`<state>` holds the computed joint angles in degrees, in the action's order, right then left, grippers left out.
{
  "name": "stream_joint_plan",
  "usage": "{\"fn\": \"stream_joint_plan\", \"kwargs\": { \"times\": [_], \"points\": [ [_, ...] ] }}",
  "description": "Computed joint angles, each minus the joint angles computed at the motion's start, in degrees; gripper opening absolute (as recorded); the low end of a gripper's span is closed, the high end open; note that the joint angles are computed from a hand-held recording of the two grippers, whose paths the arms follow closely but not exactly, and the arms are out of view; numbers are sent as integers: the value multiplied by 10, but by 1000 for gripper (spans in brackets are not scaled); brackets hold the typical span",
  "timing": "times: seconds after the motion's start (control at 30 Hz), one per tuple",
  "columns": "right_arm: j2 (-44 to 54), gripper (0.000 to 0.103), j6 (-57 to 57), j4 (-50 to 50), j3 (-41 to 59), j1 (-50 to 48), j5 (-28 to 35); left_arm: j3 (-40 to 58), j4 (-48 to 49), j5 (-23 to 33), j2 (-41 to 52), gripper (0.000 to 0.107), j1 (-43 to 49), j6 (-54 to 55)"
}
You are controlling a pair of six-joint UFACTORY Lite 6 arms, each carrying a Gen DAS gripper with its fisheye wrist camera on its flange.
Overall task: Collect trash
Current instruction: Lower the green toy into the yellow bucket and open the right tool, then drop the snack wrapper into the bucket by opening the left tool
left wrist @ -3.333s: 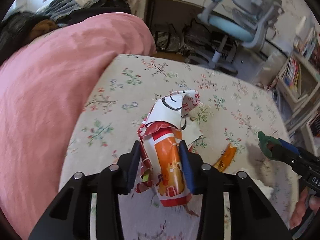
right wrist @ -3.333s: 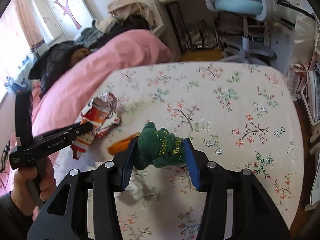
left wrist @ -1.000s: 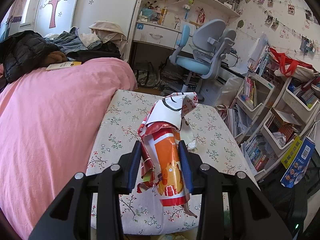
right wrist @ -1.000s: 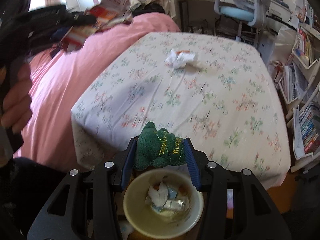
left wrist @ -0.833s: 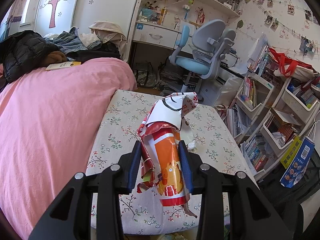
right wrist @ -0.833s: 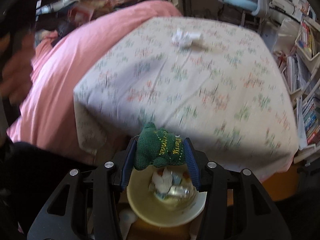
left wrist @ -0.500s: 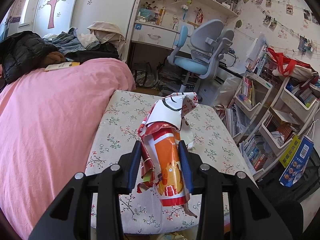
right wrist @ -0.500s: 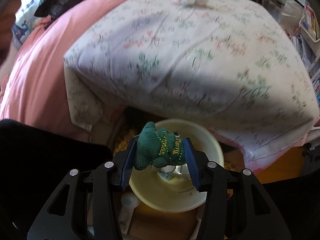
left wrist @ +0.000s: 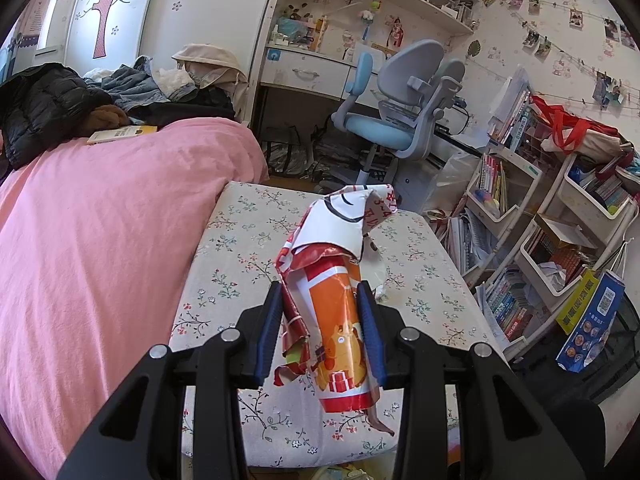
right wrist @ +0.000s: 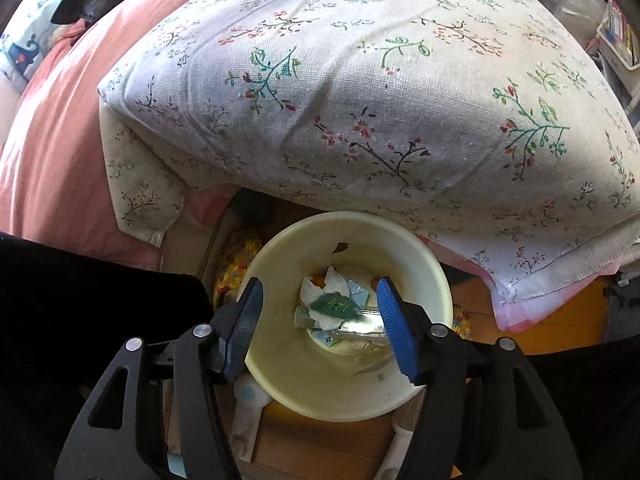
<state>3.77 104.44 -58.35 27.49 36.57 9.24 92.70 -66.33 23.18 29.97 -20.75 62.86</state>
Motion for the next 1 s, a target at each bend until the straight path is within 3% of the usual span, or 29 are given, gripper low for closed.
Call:
{"fn": "stream_joint_plan", "kwargs": {
  "times": [0.4,0.7,1.0],
  "points": [
    [-30,64,54,-46,-10,5,26,-11,-1,-6,-7,38,-5,4],
    [-139,68,73,-79,-42,-16,88,-4,44,-13,6,38,-16,-25],
    [-237,73,54,-102,-78,-61,98,-2,82,-1,17,38,-15,-50]
  ]
}}
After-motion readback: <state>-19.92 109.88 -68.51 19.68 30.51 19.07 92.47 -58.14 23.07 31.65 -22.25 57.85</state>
